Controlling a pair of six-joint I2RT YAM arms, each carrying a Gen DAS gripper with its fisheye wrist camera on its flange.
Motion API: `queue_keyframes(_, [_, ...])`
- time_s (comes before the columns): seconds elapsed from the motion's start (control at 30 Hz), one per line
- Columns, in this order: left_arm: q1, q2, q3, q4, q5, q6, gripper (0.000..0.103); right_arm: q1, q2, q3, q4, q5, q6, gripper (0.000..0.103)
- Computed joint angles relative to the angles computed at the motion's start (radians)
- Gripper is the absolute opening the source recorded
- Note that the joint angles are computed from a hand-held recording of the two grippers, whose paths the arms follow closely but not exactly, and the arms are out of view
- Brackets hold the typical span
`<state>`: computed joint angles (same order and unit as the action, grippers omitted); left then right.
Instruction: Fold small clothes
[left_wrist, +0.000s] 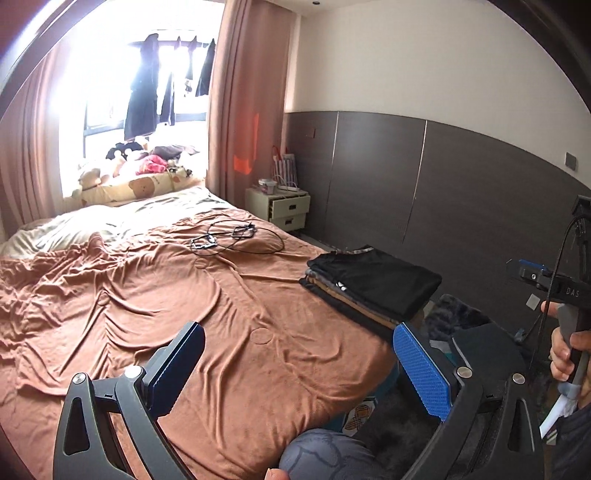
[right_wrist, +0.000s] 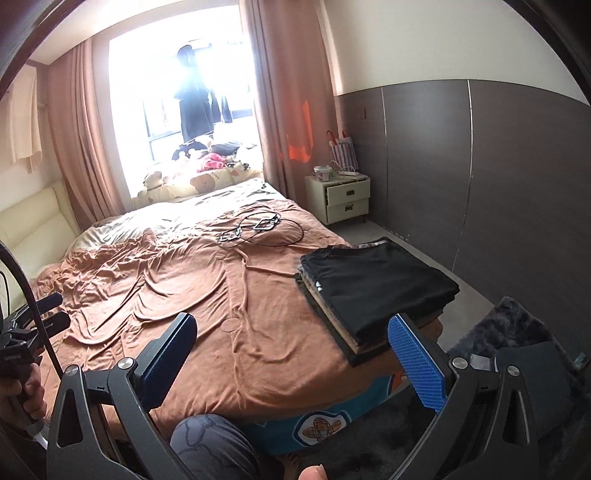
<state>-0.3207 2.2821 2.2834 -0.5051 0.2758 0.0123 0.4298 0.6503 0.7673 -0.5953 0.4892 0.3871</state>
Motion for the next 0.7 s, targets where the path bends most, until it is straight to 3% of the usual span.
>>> queue_keyframes(0.1, [0.014,-0.162,-0.284,0.144,-0.015,0.013,0.103,0.108,-0.028,-0.038,-0.002,0.086,0.049,0.103])
queue_keyframes(0.2, [0.030,-0.268,-0.462,0.235,-0.020,0.022,0.103,0.201,-0.044,-0.069,-0.004,0.174,0.080,0.103])
queue_keyframes(0.4, [0.069,-0.417,-0.709,0.386,-0.026,-0.003,0.103,0.452,-0.042,-0.101,-0.096,0.408,0.259,0.103])
queue_keyframes(0.7, [0.128,-0.574,-0.987,0.531,-0.047,-0.006,0.103,0.636,0.061,-0.125,-0.112,0.519,0.442,0.103])
